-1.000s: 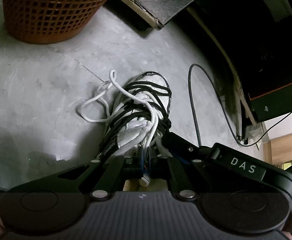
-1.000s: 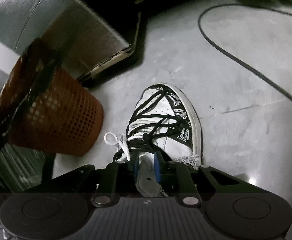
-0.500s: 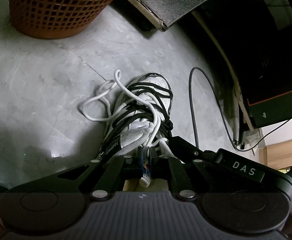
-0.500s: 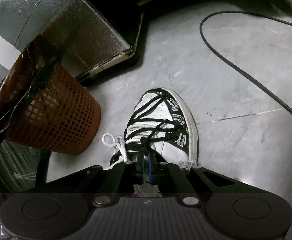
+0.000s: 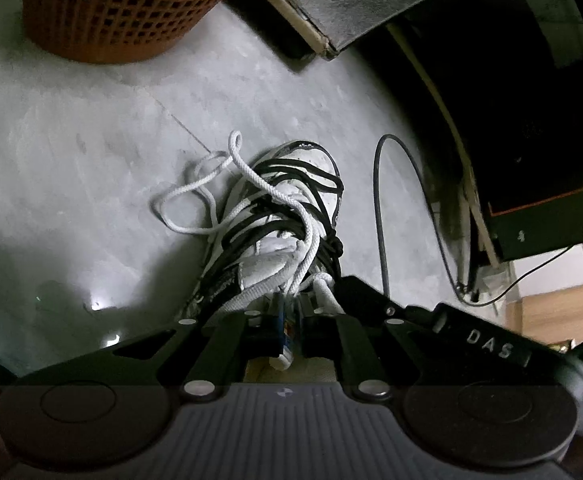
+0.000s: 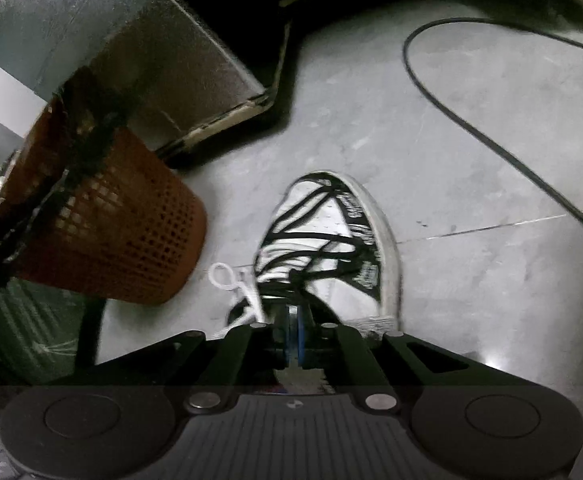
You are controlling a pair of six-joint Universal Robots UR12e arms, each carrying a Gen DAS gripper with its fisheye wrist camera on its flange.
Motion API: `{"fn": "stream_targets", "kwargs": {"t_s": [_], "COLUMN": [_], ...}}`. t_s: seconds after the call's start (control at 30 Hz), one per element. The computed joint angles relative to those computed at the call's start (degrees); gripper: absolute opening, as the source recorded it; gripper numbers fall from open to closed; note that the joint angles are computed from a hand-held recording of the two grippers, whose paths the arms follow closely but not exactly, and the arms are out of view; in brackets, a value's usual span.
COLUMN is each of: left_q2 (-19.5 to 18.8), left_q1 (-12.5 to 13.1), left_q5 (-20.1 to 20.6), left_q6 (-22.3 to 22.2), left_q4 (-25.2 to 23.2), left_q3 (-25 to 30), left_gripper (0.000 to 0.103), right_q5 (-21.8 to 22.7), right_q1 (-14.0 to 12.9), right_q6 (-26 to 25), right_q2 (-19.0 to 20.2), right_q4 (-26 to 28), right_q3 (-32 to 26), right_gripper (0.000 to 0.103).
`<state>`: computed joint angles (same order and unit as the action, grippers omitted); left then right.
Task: Lace up shoes with both hands
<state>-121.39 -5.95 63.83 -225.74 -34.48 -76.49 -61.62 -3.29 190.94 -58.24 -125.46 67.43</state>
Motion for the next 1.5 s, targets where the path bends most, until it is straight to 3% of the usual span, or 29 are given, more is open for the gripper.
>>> {"fn": "stream_targets", "kwargs": {"t_s": [0.13, 0.2, 0.37, 0.53, 0.67, 0.73, 0.87, 1.03, 1.23, 1.5], "left_q2": [-0.2, -0.3, -0.3, -0.4, -0.4, -0.4, -0.3, -0.2, -0.1, 0.1], "left_q1": [0.3, 0.4, 0.3, 0.4, 0.4, 0.4, 0.5, 0.5, 0.5, 0.6], "left_q5": [-1.0, -1.2, -1.4, -2.0, -2.0, -2.0, -2.2, -2.1, -2.1, -2.4], "left_q6": [-3.5, -4.6, -5.9, -7.3, -7.5, -7.7, -7.9, -6.8, -5.3, -5.8], "left_q4": [2.0, 2.7, 3.2, 3.9, 4.1, 4.2, 4.1, 3.0, 2.0, 2.8], "left_q3": [-0.6, -0.8, -1.0, -1.2, -1.3, -1.4, -1.4, -1.3, -1.2, -1.5], "left_gripper": [0.008, 0.008, 0.008, 0.008, 0.008, 0.008, 0.008, 0.008, 0.008, 0.008], "right_q5": [2.9, 2.8, 0.9, 3.6, 7.8, 8.5, 7.0, 1.1, 0.6, -7.1], "right_q1": [-0.6, -0.4, 0.4, -0.4, -1.7, -1.9, -1.5, 0.4, 0.6, 2.3], "right_q6": [1.8, -0.2, -5.8, 1.8, 14.0, 16.6, 12.0, -5.5, -7.3, -15.3], "right_q2": [0.3, 0.4, 0.4, -0.2, -0.7, -0.7, -0.5, 0.4, 0.7, -0.3], "right_q4": [1.5, 2.7, 3.3, -0.1, -4.5, -5.2, -2.8, 2.7, 4.3, 0.7], "right_q3": [-0.5, -1.0, -1.2, 1.1, 4.3, 4.8, 3.5, -0.1, -0.9, -0.2], "right_gripper": [0.014, 0.018, 0.017, 0.015, 0.012, 0.008, 0.004, 0.004, 0.005, 0.000]}}
